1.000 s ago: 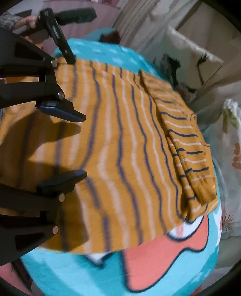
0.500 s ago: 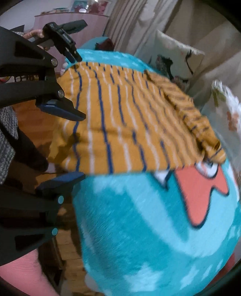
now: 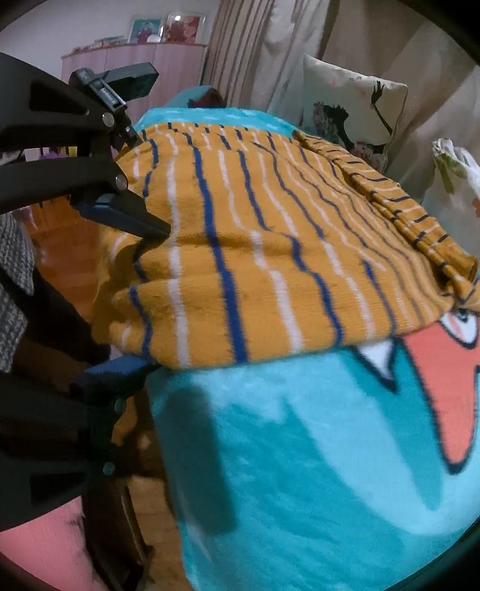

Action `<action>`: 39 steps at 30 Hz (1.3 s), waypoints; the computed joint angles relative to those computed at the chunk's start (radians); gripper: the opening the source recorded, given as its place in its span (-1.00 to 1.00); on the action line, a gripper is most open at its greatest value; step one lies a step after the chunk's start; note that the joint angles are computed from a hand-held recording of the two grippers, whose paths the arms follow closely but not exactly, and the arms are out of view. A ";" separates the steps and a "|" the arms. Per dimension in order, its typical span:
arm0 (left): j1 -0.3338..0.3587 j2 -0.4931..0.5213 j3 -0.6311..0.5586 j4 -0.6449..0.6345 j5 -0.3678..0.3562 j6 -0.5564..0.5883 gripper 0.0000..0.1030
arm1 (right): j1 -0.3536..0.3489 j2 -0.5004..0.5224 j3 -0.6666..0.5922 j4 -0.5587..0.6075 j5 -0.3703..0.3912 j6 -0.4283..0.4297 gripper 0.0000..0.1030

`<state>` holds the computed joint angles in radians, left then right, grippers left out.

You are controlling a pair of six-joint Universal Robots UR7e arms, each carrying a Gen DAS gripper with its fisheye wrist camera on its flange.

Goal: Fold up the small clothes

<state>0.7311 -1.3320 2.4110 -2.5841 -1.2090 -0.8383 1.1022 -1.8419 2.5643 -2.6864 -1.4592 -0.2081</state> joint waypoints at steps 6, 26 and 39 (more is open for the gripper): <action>-0.047 -0.026 -0.025 0.117 0.023 -0.074 -0.70 | -0.033 0.012 0.027 0.007 0.070 -0.014 0.23; -0.253 -0.230 0.031 0.285 0.103 -0.285 -0.92 | -0.172 -0.484 0.059 0.500 0.260 -0.198 -0.87; -0.147 -0.080 -0.169 0.265 0.185 -0.123 -0.92 | 0.052 -0.247 -0.067 0.290 0.192 -0.027 -0.87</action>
<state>0.5844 -1.4122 2.2416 -2.3193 -1.0241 -0.9615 1.1540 -2.0889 2.4972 -2.3966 -1.2668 -0.2351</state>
